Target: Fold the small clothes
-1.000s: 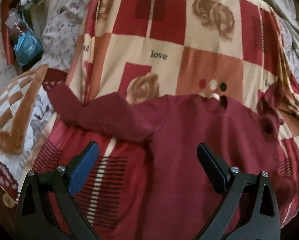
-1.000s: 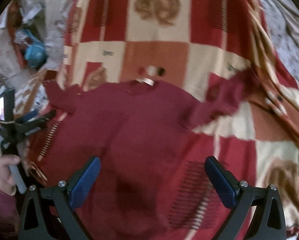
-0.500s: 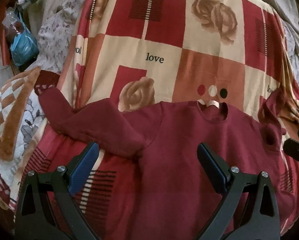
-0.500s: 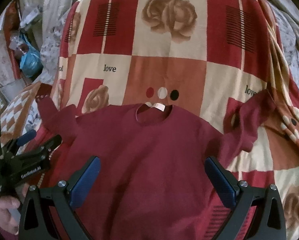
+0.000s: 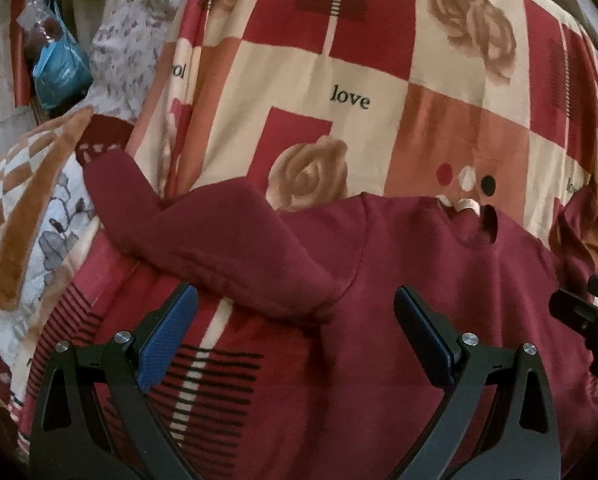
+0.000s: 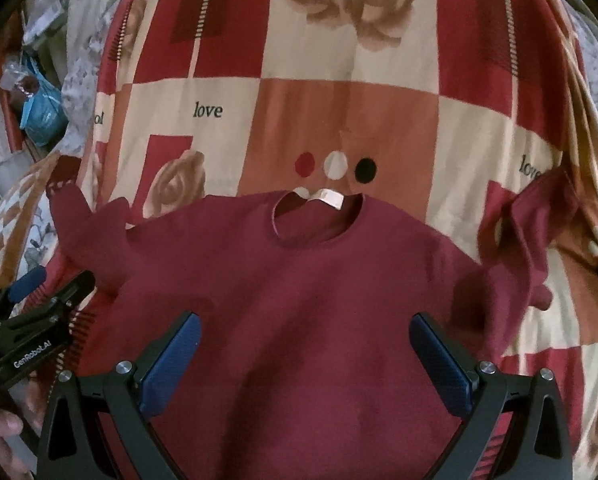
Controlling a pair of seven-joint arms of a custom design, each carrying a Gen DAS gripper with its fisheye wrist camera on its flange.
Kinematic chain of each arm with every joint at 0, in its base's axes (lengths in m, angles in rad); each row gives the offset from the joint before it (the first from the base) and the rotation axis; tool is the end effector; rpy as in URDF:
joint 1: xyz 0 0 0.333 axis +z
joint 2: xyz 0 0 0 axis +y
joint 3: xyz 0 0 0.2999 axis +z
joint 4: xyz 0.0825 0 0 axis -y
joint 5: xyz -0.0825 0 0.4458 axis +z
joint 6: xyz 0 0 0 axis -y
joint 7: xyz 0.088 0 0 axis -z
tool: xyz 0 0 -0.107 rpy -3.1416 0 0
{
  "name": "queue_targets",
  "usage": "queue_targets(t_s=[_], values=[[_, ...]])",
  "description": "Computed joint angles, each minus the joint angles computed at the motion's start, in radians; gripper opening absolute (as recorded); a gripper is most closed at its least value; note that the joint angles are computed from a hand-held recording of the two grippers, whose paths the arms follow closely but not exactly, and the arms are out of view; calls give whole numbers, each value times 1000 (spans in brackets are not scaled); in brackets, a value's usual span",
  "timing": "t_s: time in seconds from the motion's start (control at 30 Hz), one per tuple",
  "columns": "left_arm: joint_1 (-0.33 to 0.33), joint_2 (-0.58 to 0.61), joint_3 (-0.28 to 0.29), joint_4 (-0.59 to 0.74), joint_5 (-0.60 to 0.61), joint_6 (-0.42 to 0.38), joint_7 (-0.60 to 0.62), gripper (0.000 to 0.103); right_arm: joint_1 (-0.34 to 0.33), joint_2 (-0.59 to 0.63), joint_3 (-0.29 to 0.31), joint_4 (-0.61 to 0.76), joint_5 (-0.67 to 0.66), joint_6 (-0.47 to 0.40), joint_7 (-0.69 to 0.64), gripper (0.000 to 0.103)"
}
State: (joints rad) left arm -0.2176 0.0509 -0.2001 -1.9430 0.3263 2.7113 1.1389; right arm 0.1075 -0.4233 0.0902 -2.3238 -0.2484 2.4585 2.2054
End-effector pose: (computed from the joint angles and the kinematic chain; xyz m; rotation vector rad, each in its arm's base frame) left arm 0.6120 -0.2820 0.4968 -1.5968 2.0099 -0.7885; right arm 0.5212 0.1077 0.5289 -1.5922 2.1271 -0.5839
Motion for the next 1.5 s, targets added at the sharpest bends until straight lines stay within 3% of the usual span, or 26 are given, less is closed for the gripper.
queue_targets(t_s=[0.33,0.97,1.5], values=[[-1,22,1,14,-26,-6,32,99,11,64,4,28,-5,11,18,103],[-9,32,7,20,4,-17,11,99,12,82,20,20,-78,20,120,103],[-11,38,9,23,24,-15,4,99,17,89,11,25,-92,8,132,103]])
